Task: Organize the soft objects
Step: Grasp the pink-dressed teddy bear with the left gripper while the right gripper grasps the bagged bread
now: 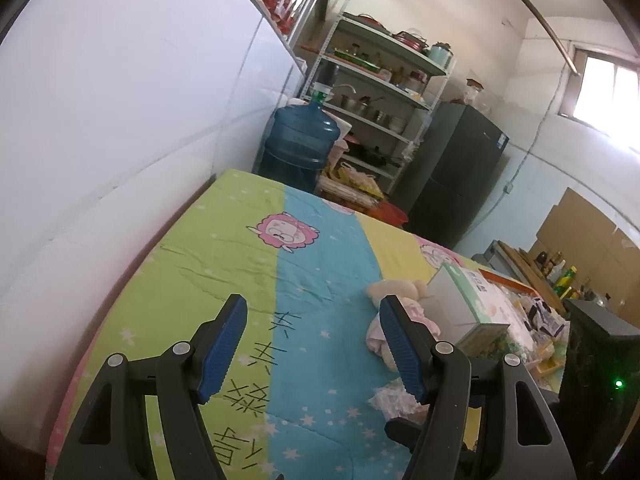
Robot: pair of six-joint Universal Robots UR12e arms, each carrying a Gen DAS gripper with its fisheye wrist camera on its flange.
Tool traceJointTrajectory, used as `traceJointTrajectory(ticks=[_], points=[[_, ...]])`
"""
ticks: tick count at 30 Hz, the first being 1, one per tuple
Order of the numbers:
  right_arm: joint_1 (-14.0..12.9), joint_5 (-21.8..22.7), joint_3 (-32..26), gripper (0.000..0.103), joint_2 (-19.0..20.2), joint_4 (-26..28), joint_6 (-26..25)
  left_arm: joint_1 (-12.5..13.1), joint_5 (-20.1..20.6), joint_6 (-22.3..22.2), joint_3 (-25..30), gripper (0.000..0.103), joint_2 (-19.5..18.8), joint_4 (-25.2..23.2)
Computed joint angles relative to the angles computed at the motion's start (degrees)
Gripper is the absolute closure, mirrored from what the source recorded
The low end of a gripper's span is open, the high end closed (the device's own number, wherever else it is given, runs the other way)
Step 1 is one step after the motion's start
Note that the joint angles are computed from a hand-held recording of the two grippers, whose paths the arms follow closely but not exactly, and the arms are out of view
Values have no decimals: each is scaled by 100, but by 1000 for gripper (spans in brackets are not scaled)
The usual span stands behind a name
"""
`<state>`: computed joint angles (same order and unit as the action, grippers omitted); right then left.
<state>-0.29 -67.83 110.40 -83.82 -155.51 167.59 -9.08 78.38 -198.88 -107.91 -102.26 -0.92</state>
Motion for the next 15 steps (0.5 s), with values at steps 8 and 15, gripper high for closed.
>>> traceJointTrajectory(ticks=[8,15], points=[[-214,335,251,39,-336,-31,-81,-94,-399,507,329,32,-139,-482],[-381,389,435,39,-589,-168,-136,-384,-349,953,857,32,-453,-1195]])
